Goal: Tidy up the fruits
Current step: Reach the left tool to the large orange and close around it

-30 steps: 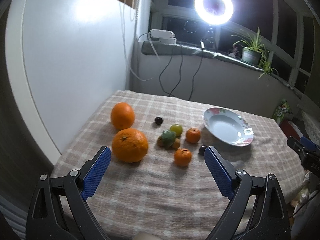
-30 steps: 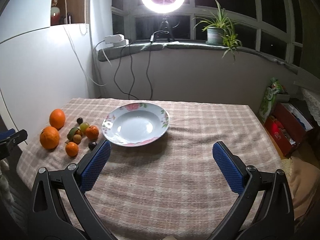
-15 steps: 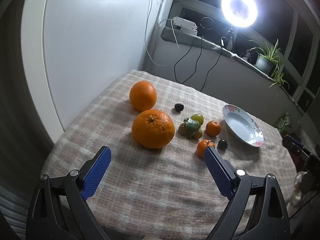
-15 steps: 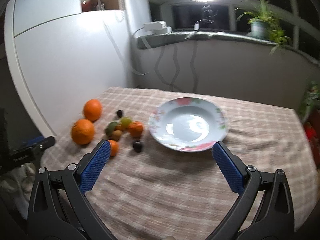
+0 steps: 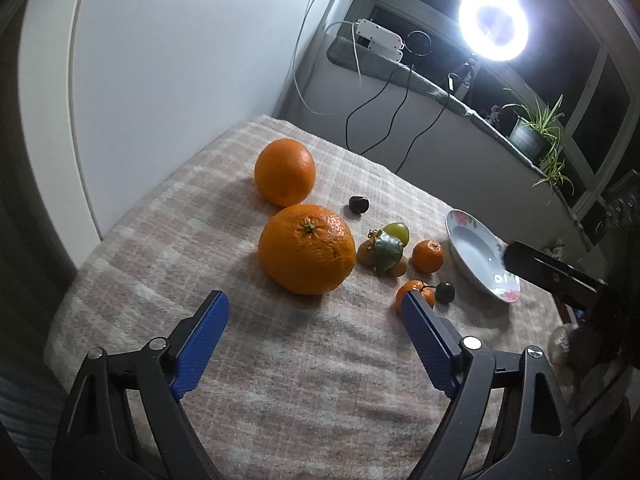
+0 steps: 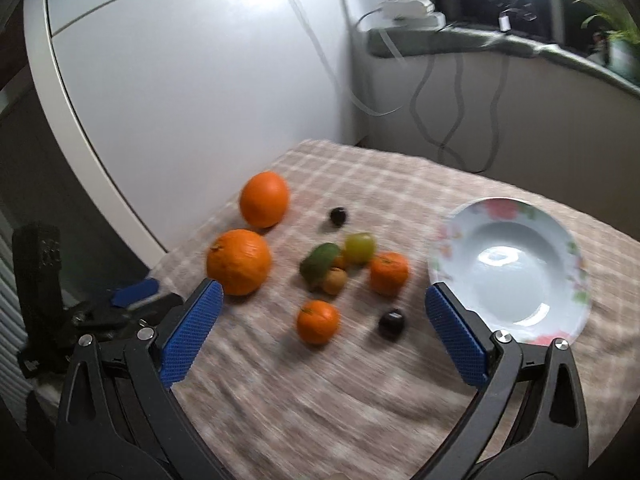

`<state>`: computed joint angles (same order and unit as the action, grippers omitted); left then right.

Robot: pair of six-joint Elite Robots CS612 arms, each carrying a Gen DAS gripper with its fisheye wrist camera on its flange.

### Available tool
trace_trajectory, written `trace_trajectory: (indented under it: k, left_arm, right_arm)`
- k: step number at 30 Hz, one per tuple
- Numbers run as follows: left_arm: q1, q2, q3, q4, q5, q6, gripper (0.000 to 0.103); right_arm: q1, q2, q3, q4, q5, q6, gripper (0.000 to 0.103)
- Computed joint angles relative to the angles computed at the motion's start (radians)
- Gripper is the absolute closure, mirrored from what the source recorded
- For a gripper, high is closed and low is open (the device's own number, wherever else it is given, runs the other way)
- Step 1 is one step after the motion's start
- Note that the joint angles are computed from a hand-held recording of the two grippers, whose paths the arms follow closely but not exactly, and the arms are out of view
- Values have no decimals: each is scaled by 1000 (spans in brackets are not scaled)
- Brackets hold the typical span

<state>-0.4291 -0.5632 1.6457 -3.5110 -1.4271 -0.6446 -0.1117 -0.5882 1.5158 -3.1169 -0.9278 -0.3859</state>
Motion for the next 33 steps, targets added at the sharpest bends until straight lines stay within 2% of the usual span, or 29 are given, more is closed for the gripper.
trace_trajectory:
  k: [4, 9, 11, 13, 17, 19, 25, 27, 30, 31, 33]
  left_arm:
    - [13, 16, -22, 2, -47, -11, 21]
    - [31, 38, -50, 11, -104, -32, 29]
    - [35, 43, -58, 12, -112, -36, 29]
    - [38, 47, -63, 17, -113, -38, 29]
    - [43, 54, -77, 30, -116, -37, 30]
    - [46, 58, -85, 35, -123, -38, 30]
    - [50, 71, -113, 66, -137, -29, 30]
    - [53, 76, -121, 74, -144, -32, 36]
    - [55, 81, -126, 63, -156, -31, 38]
    - [53, 79, -126, 68, -146, -21, 38]
    - [53, 82, -134, 75, -142, -16, 39]
  right_arm:
    - [20, 16, -69, 179, 48, -46, 12]
    - [45, 35, -146, 388, 90, -118, 19]
    - [54, 48, -194, 519, 110, -145, 26]
    - [60, 60, -228, 592, 119, -146, 29]
    - [72, 85, -281, 659, 113, -135, 30]
    - [77, 98, -313, 727, 122, -145, 30]
    - [93, 123, -356, 778, 83, -136, 30]
    - [96, 131, -369, 794, 78, -134, 30]
    - [102, 141, -388, 828, 81, -141, 30]
    - [103, 145, -395, 840, 79, -147, 36]
    - [103, 150, -404, 860, 90, -152, 38]
